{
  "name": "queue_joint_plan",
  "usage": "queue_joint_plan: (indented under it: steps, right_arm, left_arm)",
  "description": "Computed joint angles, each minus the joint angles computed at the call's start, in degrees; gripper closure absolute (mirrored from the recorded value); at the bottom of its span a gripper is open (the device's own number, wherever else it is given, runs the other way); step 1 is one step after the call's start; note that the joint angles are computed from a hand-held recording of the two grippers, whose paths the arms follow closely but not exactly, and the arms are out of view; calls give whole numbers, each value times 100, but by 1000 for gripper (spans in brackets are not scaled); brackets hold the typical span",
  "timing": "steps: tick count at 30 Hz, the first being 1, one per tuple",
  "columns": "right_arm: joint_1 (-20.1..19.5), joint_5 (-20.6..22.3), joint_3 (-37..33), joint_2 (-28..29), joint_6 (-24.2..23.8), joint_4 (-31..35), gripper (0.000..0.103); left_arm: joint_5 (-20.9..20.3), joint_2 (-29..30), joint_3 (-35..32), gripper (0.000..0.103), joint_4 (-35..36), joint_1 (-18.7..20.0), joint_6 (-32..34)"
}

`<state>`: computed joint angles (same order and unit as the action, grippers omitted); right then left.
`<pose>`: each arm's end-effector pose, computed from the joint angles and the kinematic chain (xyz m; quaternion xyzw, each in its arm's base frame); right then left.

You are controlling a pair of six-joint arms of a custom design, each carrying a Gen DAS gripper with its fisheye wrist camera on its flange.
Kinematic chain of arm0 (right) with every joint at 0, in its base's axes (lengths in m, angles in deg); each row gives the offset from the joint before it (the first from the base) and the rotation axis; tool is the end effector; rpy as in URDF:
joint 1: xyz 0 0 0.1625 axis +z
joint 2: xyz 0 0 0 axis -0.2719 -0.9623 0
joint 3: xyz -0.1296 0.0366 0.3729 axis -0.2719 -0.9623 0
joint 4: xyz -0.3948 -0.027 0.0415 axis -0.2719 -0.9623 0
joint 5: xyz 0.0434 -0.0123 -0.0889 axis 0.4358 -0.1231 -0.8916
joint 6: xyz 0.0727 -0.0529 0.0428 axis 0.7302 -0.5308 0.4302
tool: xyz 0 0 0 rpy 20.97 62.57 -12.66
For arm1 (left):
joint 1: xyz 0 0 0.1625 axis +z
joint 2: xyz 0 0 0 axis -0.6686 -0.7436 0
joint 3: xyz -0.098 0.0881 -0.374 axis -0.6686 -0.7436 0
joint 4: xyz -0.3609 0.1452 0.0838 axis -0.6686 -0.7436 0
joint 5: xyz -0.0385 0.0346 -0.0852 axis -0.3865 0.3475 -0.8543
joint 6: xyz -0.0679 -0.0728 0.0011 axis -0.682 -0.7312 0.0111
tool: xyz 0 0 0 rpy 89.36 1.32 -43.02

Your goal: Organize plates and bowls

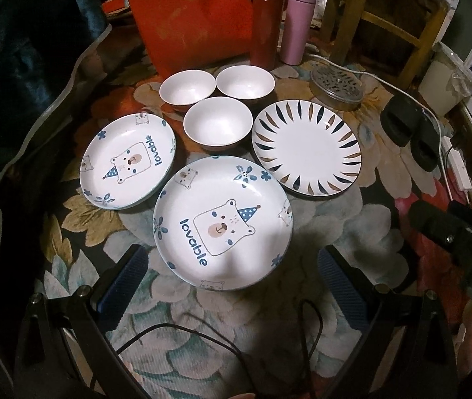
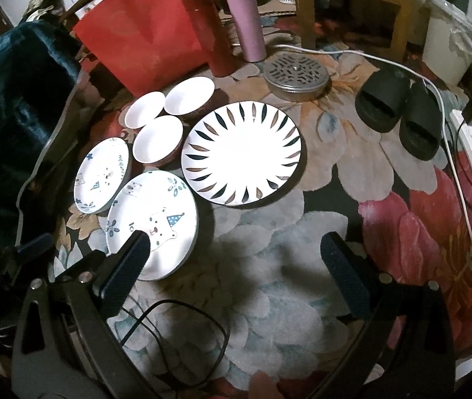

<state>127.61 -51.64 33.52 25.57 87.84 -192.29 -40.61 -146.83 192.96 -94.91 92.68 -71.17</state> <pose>0.3066 -0.5541 0.0906 0.1449 -0.9378 0.1856 0.2551 -0.1508 -0.5166 0.2628 0.0219 0.9012 -0.2155 0.3755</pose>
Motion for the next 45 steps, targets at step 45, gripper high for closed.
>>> queue_joint_plan:
  steps: [45]
  right_arm:
    - [-378,80,-189,377,310,-52,0]
  left_arm:
    - [-128,314,-34,1,-958,680,956]
